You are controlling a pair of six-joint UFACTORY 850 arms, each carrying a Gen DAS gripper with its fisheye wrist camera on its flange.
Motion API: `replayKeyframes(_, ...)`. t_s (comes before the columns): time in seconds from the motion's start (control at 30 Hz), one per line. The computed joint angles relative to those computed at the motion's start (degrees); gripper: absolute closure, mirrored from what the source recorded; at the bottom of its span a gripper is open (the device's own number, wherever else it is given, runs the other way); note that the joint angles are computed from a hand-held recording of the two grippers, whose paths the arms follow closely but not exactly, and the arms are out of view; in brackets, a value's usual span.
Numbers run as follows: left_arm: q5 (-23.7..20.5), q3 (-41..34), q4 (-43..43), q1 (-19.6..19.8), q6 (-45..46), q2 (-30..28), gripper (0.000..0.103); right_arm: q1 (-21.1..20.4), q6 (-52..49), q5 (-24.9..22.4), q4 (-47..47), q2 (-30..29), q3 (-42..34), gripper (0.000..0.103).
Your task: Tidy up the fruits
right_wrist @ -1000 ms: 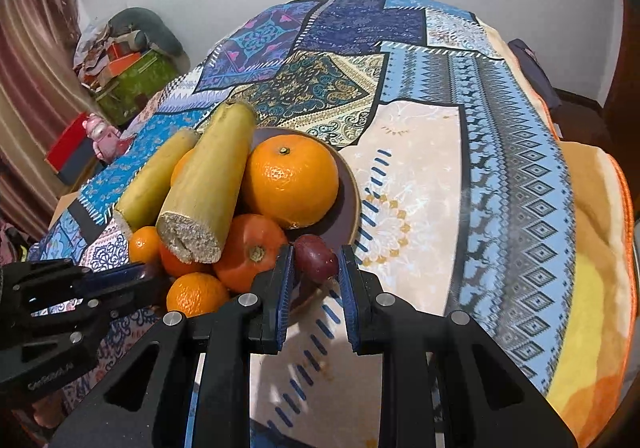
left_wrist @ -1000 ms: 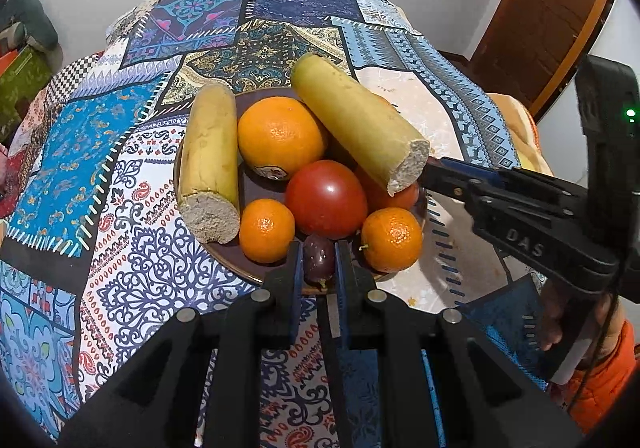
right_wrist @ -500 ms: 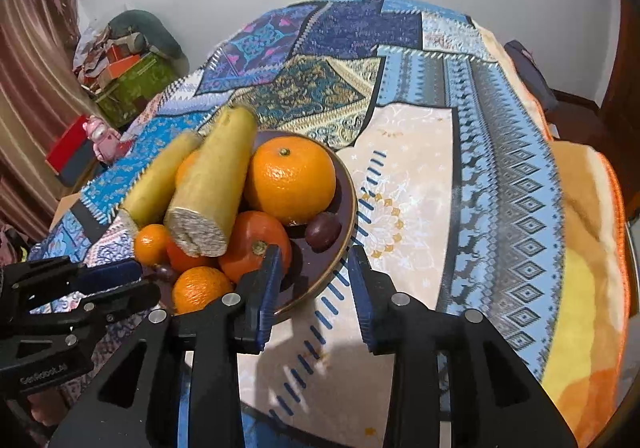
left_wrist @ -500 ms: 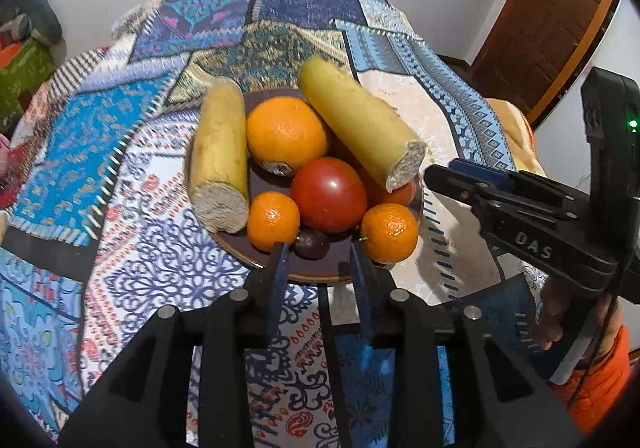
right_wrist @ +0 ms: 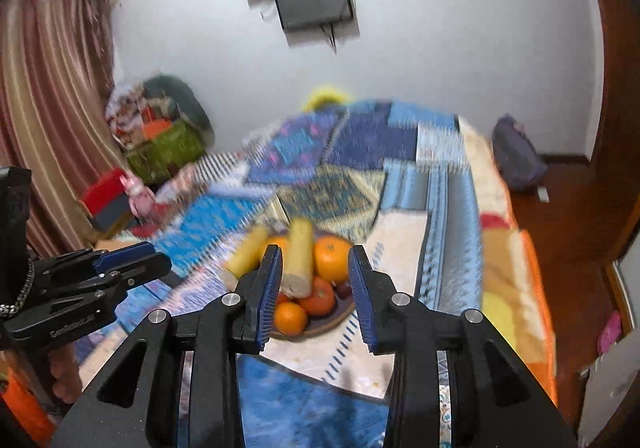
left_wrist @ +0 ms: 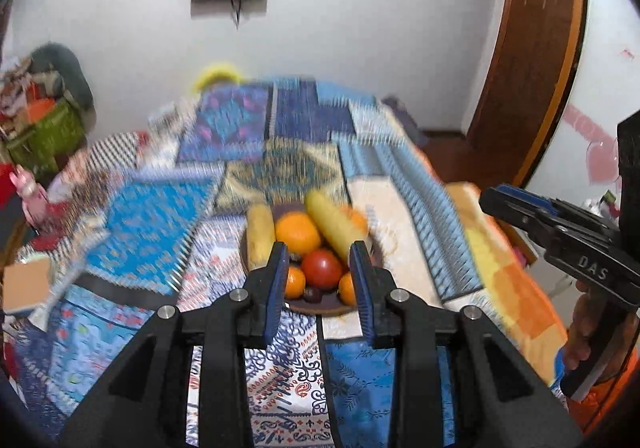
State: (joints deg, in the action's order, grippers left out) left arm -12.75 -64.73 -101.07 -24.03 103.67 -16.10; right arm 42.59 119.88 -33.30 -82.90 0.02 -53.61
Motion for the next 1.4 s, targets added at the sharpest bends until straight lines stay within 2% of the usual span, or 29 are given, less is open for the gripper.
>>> replayKeyframes(0.07,-0.94,3.06,-11.58,0.22,11.63,4.08,0.072,2.45,1.06,-3.26,-1.55,1.51,-0.19,0.072)
replayKeyframes(0.17,-2.81,7.27,-24.26,0.64,24.67,9.71,0.072,6.65,2.26,-8.60,-3.64,2.93,-0.55,0.071)
replayKeyframes(0.3,-6.27,12.54,-34.90,1.21,35.84,16.71,0.071,11.37,2.79,-14.69,-5.30,3.09,-1.64,0.067)
replayKeyframes(0.4,-8.46,15.54,-39.12,1.63,40.07,20.46,0.064,14.36,2.86,-18.60,-6.18,2.56,-2.54,0.065)
replayKeyframes(0.5,-10.48,18.53,-44.87,1.79,45.88,23.87,0.051,16.60,3.65,-21.57,-7.15,2.09,-3.00,0.057)
replayKeyframes(0.7,-12.44,21.94,-47.09,2.19,48.53,27.74,0.032,19.20,4.56,-26.76,-7.65,0.94,-3.61,0.036)
replayKeyframes(0.77,-12.60,22.58,-48.06,2.20,49.67,28.44,0.014,19.73,4.63,-28.17,-7.36,0.67,-3.80,0.027)
replayKeyframes(0.87,-13.34,23.36,-49.31,2.14,50.69,29.15,0.005,20.12,5.18,-29.33,-7.33,0.72,-3.61,0.018)
replayKeyframes(1.0,-13.39,24.16,-53.14,1.59,54.27,29.87,0.001,20.81,4.80,-30.94,-6.61,0.28,-3.91,0.013)
replayKeyframes(1.1,-13.32,24.36,-53.27,1.76,53.76,30.00,0.000,21.52,5.49,-32.35,-6.43,0.45,-3.54,0.001)
replayKeyframes(1.4,-13.68,25.23,-56.80,1.30,57.14,30.60,0.000,22.79,3.92,-34.90,-6.04,-0.22,-4.15,0.000)
